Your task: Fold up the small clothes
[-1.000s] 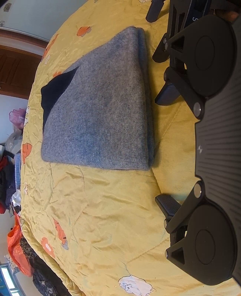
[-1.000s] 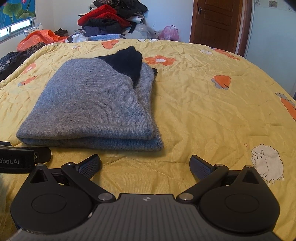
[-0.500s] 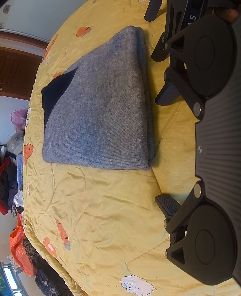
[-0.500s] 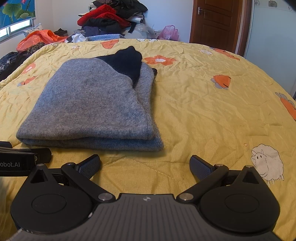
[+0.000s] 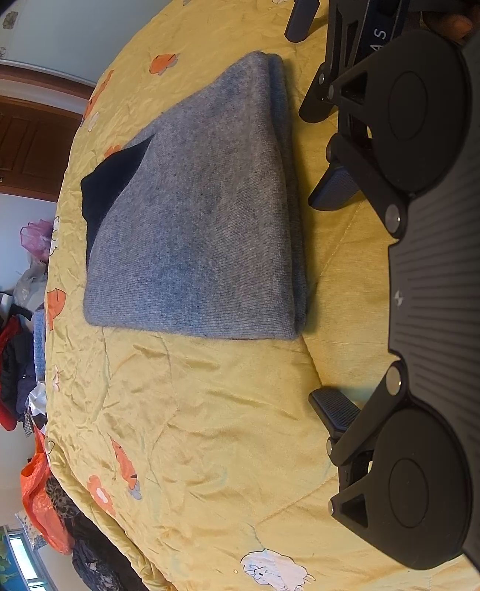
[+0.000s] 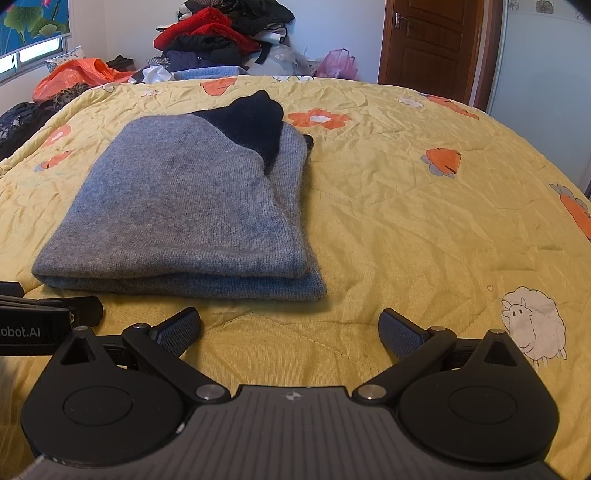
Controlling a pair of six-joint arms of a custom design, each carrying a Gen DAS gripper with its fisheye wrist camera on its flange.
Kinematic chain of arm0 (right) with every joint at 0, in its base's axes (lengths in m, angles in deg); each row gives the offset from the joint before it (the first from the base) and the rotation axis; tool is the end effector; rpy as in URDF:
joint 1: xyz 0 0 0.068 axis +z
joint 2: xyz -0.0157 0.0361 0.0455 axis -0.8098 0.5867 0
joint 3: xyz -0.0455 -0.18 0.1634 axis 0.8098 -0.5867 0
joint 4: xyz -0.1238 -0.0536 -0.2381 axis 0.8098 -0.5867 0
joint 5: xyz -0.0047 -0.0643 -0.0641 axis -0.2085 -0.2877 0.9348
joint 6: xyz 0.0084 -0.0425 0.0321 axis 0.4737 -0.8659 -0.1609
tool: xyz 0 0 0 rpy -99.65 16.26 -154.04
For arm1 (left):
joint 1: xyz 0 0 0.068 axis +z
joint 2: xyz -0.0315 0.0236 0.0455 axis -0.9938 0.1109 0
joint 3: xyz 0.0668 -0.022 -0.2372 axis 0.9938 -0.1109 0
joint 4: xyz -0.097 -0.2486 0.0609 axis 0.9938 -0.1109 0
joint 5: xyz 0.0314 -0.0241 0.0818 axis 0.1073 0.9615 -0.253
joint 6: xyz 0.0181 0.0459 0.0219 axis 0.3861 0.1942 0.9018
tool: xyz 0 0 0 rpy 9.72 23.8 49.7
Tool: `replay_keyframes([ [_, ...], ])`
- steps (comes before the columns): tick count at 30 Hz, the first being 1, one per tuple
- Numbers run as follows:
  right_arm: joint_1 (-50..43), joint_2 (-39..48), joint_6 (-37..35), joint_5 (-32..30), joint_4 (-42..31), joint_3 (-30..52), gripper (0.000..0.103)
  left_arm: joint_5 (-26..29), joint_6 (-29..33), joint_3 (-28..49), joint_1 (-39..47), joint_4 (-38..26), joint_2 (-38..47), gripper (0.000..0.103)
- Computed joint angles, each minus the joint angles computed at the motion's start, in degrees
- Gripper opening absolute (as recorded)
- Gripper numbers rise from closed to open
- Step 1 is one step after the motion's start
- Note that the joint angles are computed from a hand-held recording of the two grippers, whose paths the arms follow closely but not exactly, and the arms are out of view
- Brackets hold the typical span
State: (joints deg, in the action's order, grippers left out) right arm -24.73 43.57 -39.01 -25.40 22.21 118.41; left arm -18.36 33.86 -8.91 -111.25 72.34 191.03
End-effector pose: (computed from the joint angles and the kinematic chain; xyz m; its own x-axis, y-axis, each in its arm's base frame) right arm 0.2328 0.1060 0.0861 -0.6125 0.3382 -0.7144 0.4877 0.8730 -0.0049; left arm 0.3254 -0.1722 0.1117 -0.6951 0.3762 -0.6126 0.4979 0.8666 -0.0328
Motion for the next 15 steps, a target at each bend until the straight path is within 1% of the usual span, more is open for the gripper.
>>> replay_keyframes([
  [15, -0.04, -0.08, -0.14, -0.04, -0.04, 0.03, 0.103, -0.20, -0.19, 0.11, -0.12, 0.30, 0.25, 0.103],
])
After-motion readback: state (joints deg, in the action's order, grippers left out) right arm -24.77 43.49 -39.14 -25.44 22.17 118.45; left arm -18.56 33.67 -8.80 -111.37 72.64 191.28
